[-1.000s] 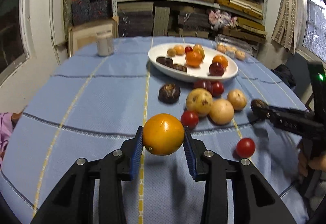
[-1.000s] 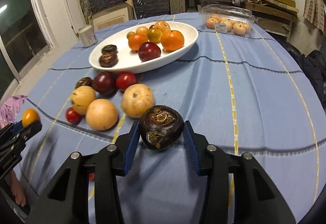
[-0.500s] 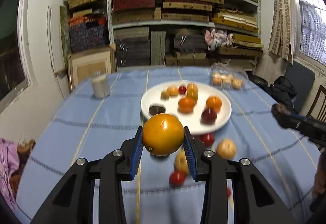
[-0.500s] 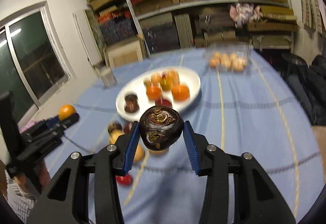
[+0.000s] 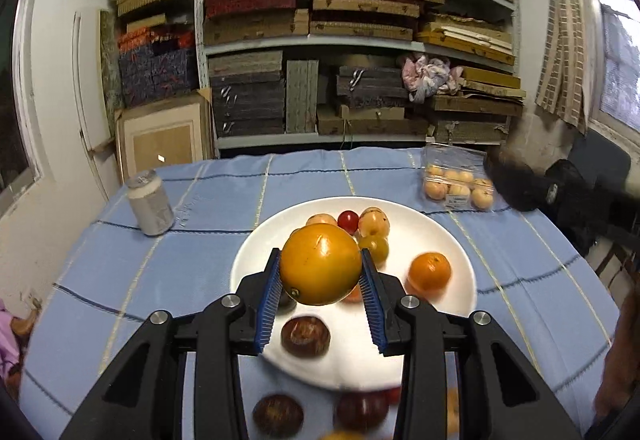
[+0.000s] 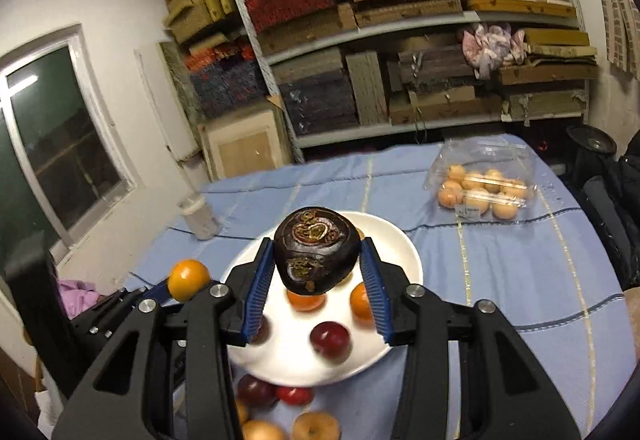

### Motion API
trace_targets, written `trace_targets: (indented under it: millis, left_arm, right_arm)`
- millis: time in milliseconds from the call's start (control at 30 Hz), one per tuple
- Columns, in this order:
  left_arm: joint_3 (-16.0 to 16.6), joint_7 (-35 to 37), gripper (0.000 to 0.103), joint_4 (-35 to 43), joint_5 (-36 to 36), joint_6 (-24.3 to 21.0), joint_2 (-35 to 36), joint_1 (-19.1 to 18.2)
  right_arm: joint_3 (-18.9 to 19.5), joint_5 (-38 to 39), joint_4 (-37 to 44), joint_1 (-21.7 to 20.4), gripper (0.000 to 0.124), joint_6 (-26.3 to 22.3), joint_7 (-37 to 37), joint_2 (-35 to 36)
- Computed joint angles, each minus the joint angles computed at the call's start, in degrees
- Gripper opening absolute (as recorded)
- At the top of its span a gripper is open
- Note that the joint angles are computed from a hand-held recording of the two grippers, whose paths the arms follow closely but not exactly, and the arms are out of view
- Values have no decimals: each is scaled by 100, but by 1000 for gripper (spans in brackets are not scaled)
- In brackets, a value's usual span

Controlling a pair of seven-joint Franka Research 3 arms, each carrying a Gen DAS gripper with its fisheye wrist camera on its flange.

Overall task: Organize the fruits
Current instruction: 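Carry both fruits onto the white plate and open both tools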

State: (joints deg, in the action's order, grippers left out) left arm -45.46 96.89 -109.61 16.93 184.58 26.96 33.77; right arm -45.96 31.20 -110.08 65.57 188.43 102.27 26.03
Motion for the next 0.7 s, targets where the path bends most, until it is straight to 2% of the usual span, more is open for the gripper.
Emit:
trace_targets:
  millis: [100, 133, 233, 333, 400, 500, 567, 633, 700]
  left_arm:
    - [124, 12, 38, 426, -190, -344, 380, -233]
    - [199, 69, 38, 493, -248, -433, 418, -322]
    - [495, 243, 38, 717, -385, -726, 565, -622]
    - [489, 483, 38, 886, -601, -886, 704, -637]
    - [602, 604, 38, 996, -704, -988, 756, -753]
    - [813, 727, 38, 1151, -866, -1159, 816, -970]
    - [937, 787, 38, 1223, -993, -1269, 828, -1094]
    - [898, 928, 38, 1321, -1187, -1471, 882, -1084]
    - [952, 1018, 38, 1320, -1343, -1490, 860, -1119]
  right_arm:
    - [116, -157, 362, -343, 43, -406, 178, 398]
    - [350, -247, 491, -620, 43, -544, 185, 464]
    - [716, -412, 823, -1095, 43, -834, 353, 712]
    - [776, -660, 985, -1197, 43, -912, 523, 924]
    - [869, -827, 1103, -1302, 43, -972, 602, 1032]
    - [1224, -1047, 1289, -1626, 43, -996, 611, 1118]
    - [1196, -1241, 1395, -1606, 43, -1072, 728, 1217]
    - [1275, -1404, 1436, -1664, 43, -1056, 793, 1234]
    - [1414, -1544, 1415, -1769, 43, -1004, 834, 1191]
